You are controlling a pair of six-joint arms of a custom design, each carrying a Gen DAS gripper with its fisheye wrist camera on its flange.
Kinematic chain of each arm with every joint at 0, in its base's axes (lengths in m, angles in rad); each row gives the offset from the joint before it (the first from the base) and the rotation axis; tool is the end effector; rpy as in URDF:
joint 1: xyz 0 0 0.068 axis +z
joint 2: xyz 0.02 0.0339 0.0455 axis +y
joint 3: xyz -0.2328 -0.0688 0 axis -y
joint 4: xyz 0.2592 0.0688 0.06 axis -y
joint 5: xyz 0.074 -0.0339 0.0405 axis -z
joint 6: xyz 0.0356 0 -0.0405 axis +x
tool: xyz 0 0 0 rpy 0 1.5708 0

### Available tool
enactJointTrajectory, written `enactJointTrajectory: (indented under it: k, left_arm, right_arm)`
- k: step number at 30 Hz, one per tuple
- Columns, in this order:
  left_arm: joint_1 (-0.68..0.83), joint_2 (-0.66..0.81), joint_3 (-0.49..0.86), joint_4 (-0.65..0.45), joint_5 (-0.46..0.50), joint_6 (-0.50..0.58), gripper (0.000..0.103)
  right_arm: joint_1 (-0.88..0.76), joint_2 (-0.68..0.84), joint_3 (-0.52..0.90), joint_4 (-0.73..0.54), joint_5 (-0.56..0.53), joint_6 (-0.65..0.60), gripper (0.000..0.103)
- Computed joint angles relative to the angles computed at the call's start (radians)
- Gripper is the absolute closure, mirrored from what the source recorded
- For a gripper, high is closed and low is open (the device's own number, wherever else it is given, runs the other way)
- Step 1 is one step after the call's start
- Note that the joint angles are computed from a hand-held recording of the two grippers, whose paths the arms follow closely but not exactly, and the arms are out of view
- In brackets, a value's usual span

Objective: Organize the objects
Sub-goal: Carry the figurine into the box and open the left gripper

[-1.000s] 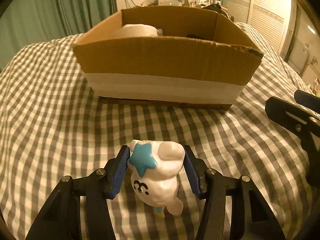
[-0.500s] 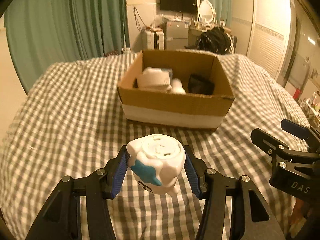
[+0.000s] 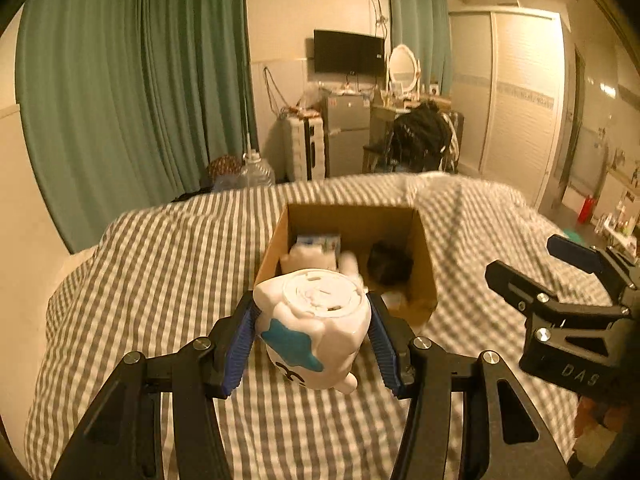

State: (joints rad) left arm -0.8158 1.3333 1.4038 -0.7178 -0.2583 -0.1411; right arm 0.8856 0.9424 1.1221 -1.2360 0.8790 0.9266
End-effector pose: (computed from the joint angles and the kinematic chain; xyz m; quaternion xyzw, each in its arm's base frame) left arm 0.2164 -0.2167 0.3525 0.2397 0.8568 -0.1011 0.4453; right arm 0.1320 0.1182 0.3230 0.1262 0.8728 -0.0726 0.4659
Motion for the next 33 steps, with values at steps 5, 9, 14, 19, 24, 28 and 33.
enactJointTrajectory:
  k: [5, 9, 14, 19, 24, 28, 33]
  left_arm:
    - [0.015, 0.123, 0.146, 0.013, 0.010, 0.031, 0.048]
    - [0.031, 0.259, 0.296, 0.015, 0.040, 0.055, 0.048]
    - [0.045, 0.423, 0.467, 0.017, 0.060, 0.081, 0.048]
    - [0.059, 0.625, 0.678, -0.009, 0.096, 0.088, 0.048]
    - [0.069, 0.817, 0.862, -0.028, 0.159, 0.088, 0.048]
    - [0.072, 0.979, 1.026, -0.081, 0.168, 0.091, 0.048]
    - [0.086, 1.223, 1.346, -0.234, 0.232, 0.060, 0.048]
  right_arm:
    - [-0.095, 0.007, 0.052, 0.095, -0.005, -0.181, 0.011]
    - [-0.232, 0.003, 0.060, 0.232, -0.072, -0.345, 0.011]
    - [-0.405, 0.051, 0.078, 0.386, -0.177, -0.496, 0.011]
    - [-0.519, 0.114, 0.086, 0.510, -0.256, -0.573, 0.011]
    - [-0.619, 0.199, 0.077, 0.630, -0.316, -0.606, 0.011]
    - [-0.682, 0.223, 0.016, 0.716, -0.330, -0.607, 0.011]
    - [-0.805, 0.266, -0.039, 0.750, -0.434, -0.557, 0.011]
